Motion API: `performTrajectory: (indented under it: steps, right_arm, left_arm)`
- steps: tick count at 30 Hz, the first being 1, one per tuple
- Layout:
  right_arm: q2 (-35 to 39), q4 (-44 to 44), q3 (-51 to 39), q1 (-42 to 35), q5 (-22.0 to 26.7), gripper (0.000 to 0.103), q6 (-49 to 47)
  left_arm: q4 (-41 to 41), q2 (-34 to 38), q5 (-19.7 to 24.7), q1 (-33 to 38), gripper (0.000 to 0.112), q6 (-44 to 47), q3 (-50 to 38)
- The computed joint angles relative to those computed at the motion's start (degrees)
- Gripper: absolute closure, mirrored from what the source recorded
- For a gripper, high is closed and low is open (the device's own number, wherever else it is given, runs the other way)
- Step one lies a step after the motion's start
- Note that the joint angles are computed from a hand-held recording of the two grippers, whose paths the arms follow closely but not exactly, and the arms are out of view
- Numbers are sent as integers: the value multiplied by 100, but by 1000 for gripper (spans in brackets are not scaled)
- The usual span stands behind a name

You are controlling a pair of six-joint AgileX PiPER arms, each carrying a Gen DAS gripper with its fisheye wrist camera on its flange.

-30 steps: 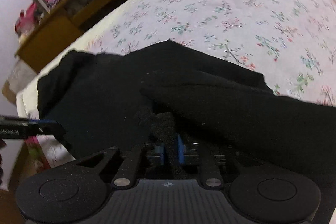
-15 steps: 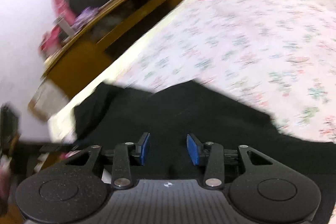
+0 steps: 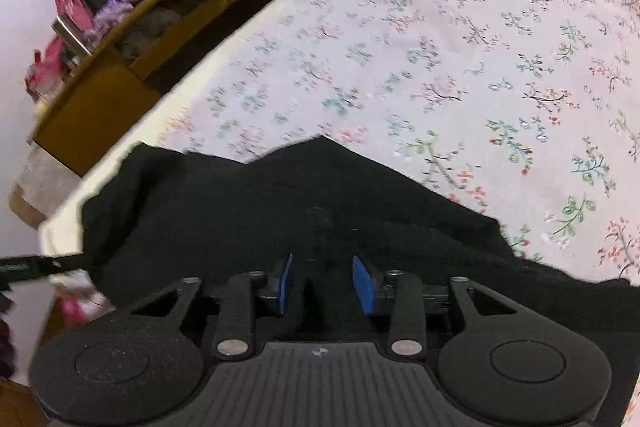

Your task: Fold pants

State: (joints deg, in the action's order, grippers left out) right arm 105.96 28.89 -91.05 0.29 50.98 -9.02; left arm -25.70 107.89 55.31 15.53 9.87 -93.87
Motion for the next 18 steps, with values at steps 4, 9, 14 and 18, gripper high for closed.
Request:
performTrajectory:
  steps: [4, 9, 14, 18]
  right_arm:
    - [143, 1, -449, 219, 330, 71, 30]
    - [630, -259, -1172, 577, 726, 70, 110]
    - [871, -336, -1638, 839, 1012, 70, 294]
    - [1129, -284, -2080, 1025, 1210, 70, 342]
  left_arm:
    - [-872, -44, -588, 429, 74, -16, 716]
    - [-1497, -20, -1106, 317, 74, 530, 1011]
    - [-1517, 22, -980, 228, 66, 502, 940]
    - [-1182, 114, -1128, 118, 66, -62, 989]
